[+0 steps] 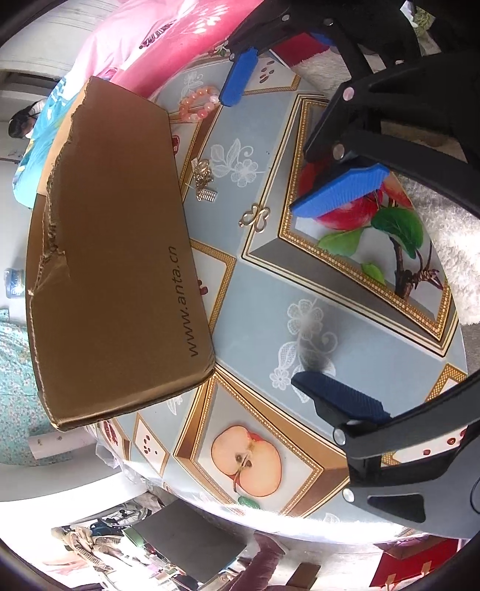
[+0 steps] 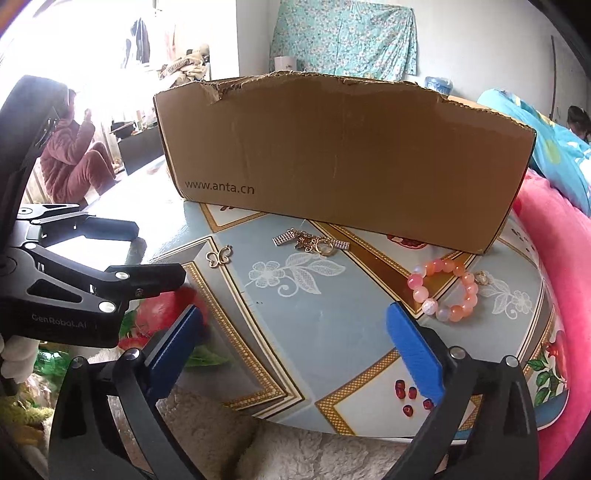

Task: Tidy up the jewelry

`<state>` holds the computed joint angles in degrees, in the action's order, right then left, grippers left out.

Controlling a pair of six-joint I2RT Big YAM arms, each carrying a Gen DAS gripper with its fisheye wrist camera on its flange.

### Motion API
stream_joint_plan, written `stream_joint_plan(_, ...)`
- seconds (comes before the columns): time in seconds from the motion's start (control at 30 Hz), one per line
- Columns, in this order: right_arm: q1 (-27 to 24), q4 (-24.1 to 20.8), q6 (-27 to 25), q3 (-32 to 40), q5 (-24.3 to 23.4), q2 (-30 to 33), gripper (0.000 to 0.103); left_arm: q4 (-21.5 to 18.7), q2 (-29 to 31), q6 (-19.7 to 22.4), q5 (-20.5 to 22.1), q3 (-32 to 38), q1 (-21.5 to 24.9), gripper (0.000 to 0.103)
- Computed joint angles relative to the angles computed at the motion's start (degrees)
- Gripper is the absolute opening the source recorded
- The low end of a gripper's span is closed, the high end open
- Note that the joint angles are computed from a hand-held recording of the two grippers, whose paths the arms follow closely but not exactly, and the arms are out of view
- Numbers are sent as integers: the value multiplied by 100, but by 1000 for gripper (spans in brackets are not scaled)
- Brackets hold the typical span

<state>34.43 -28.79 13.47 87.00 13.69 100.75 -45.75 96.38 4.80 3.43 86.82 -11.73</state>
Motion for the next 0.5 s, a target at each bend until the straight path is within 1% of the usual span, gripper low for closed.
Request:
stream_joint_plan(0.03, -12, 52, -15, -41, -19, -18, 97, -20, 12, -28, -16, 9, 2, 88)
stream_joint_plan(0.1, -22, 138, -34, -150, -11, -78, 97, -130, 51, -65, -47, 75, 14, 94)
stream_joint_plan(0.2, -26, 86, -28, -151, -114, -99, 97, -289, 99, -71, -44, 181, 41, 95)
stream_joint_plan(0.23, -44, -4, -18, -139, -158, -121, 97, -330, 90, -75, -51, 178, 50, 95)
stream_joint_plan(0.27, -28, -102, 26, -69, -66, -92, 97, -403, 110, -119, -75, 223, 46, 95)
stream_joint_plan(0.3, -7, -81, 43, -109, 66, -118, 97, -450, 118, -172, -119, 248, 36, 95)
stream_joint_plan(0.37, 6, 74, 65, -241, 142, -187, 97, -431, 107, -274, -195, 230, 18, 95)
stream_joint_plan(0.5, -23, 296, 14, -417, 96, -270, 97, -319, 3, -491, -361, 81, -42, 96)
